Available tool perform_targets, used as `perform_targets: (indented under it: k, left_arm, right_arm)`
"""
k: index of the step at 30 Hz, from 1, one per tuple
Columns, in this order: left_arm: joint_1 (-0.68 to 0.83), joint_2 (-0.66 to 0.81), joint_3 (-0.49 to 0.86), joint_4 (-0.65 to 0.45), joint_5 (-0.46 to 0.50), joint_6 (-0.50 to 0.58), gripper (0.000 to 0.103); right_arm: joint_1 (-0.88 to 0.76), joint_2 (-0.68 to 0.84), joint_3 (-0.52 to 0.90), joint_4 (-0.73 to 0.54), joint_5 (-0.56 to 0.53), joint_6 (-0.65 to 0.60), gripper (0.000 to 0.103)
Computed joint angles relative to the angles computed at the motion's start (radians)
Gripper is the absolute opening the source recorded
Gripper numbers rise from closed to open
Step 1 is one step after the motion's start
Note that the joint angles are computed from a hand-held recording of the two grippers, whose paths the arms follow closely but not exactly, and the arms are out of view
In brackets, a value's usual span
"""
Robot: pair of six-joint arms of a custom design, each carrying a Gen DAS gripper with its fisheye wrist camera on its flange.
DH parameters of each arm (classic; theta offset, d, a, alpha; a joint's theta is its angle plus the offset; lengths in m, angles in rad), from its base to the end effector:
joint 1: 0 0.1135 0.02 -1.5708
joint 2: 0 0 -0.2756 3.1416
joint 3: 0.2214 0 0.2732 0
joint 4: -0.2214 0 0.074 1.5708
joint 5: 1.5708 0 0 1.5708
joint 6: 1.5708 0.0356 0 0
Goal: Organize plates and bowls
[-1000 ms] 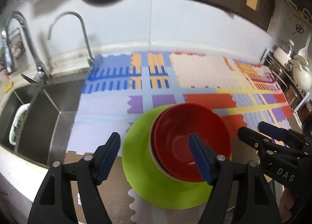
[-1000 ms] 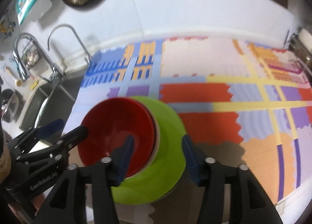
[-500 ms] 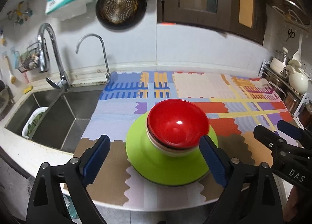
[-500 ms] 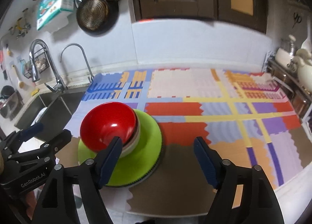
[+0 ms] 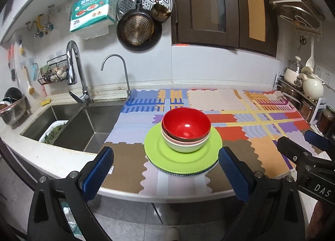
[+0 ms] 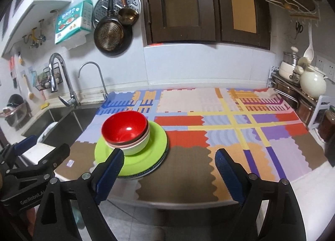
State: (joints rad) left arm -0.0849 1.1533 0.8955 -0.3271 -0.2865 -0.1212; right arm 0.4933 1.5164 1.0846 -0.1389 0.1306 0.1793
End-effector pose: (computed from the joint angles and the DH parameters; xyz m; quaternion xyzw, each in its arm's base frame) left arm 0.2713 -0.0130 0.2958 -0.0834 0.8705 0.0769 0.4788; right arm 0.3229 0.1684 0.2726 -0.1060 0.8698 0.1038 0.4705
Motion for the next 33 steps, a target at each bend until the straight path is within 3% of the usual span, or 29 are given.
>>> perform_targets:
  k: [11,33]
  left_arm:
    - [-0.089,-0.152,-0.068,-0.058,-0.084,-0.024,0.103]
    - [-0.061,-0.215,-0.095,-0.071,-0.029,0.010,0.103]
  right_arm:
    - [0.018,-0.188,-0.159,0.007,0.015,0.003,0.090]
    - [0.082,-0.275,-0.226,0.003,0.087,0.026,0.090]
